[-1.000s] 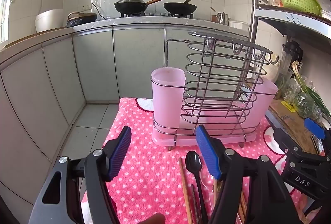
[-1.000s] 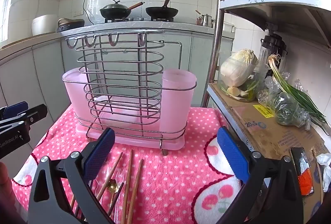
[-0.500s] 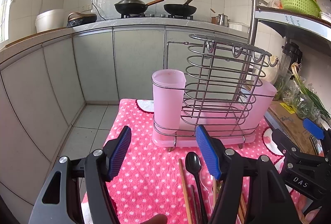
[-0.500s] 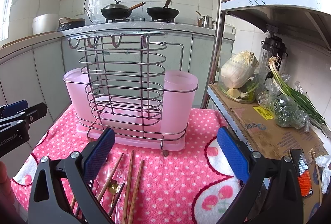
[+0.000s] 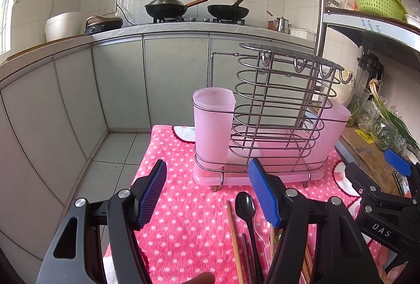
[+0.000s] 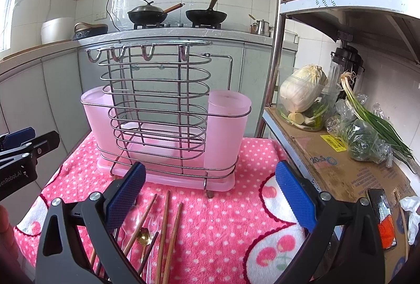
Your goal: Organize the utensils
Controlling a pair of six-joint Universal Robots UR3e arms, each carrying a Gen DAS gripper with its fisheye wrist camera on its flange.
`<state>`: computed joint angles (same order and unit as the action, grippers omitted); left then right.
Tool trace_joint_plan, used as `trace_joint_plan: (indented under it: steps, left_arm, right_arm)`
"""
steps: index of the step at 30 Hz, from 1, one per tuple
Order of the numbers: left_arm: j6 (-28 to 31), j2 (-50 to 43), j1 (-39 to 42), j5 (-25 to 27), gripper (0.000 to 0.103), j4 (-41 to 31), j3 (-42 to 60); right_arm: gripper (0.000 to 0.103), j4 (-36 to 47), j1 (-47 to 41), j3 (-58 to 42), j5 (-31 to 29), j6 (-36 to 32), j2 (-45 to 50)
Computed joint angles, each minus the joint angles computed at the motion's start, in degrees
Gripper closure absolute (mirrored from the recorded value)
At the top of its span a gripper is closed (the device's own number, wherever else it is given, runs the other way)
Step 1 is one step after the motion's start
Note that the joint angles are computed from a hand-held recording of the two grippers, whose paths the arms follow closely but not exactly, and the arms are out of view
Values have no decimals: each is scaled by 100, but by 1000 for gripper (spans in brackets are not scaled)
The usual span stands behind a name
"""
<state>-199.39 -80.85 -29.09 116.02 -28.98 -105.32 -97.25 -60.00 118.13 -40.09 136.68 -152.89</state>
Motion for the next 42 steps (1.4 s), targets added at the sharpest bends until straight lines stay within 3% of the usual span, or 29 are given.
trace_joint_plan:
  steps: [9,12,22,42]
  left_arm:
    - [3,5,-17,3,38,32,-46]
    - [8,0,-6,-11,38,40,-57]
    - [32,-19,29,-64,38,35,-75]
    - [82,-125,-46,-15,38,-53,16]
  right_arm:
    - [3,-150,73,-7,-107,82,76]
    - [3,-800,427,149,-405,471,255]
    - [3,-1521,877,339,-824,891,508]
    - [3,-1545,903,445,-943,882,465]
